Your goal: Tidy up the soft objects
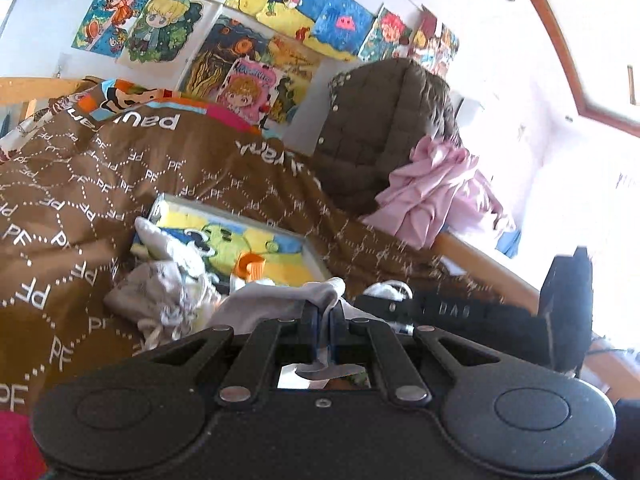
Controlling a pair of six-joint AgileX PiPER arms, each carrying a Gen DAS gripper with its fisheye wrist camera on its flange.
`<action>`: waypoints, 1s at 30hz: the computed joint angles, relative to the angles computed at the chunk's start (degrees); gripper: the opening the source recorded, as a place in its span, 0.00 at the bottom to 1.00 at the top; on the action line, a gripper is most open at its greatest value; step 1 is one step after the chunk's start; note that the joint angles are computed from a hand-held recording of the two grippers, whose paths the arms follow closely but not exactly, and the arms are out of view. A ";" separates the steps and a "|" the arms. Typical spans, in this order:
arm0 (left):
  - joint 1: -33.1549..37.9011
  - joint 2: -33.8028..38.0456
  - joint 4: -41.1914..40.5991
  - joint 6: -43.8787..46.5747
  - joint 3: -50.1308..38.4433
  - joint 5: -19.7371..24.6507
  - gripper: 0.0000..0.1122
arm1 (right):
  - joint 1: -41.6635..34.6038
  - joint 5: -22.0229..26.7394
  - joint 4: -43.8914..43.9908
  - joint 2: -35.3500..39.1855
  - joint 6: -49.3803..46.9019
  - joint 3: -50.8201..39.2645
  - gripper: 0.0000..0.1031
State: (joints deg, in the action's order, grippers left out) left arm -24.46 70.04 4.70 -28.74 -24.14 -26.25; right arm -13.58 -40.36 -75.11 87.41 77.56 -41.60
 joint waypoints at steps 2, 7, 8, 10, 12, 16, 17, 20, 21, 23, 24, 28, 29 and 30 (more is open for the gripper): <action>0.82 -1.21 2.41 -2.60 -1.76 2.48 0.04 | -0.06 -0.38 1.47 0.01 -1.54 0.13 0.51; 2.28 -2.43 9.12 -8.62 -6.18 5.15 0.04 | 0.52 -0.90 7.53 0.91 -7.76 0.00 0.52; 2.54 -2.21 10.72 -10.09 -7.13 5.48 0.04 | 1.06 -0.32 9.35 1.24 -9.50 -0.16 0.52; 3.62 -0.63 16.51 -15.67 -9.72 5.52 0.04 | 1.98 0.55 12.74 2.09 -13.09 -0.47 0.52; 5.00 1.89 21.98 -21.00 -12.45 4.49 0.04 | 2.53 1.14 14.66 3.70 -15.28 -1.66 0.52; 6.52 9.48 27.24 -25.24 -19.82 3.25 0.04 | 3.30 2.70 16.58 9.50 -15.82 -6.87 0.52; 6.91 11.67 28.46 -25.96 -21.87 3.22 0.04 | 3.38 3.12 17.01 11.02 -15.67 -8.29 0.52; 8.37 18.75 33.94 -30.99 -29.39 4.23 0.04 | 4.29 5.05 18.33 15.86 -15.28 -13.59 0.52; 8.69 20.89 35.47 -32.68 -31.75 4.49 0.04 | 4.72 5.73 18.55 17.59 -15.02 -15.63 0.52; 9.34 25.54 38.77 -35.93 -37.01 5.17 0.04 | 5.72 7.51 18.21 20.99 -13.47 -20.17 0.52; 9.63 27.79 40.80 -37.92 -39.60 5.67 0.04 | 6.12 8.29 17.71 22.63 -12.34 -22.38 0.52; 10.86 37.92 54.51 -52.62 -51.77 7.37 0.04 | 7.49 11.91 13.13 28.37 -6.53 -30.96 0.52; 11.03 40.39 57.90 -56.62 -54.77 7.68 0.04 | 7.63 12.55 11.35 29.63 -4.48 -32.90 0.52; 11.04 42.59 60.76 -60.19 -57.45 8.02 0.04 | 7.51 12.53 9.54 30.74 -1.95 -34.56 0.52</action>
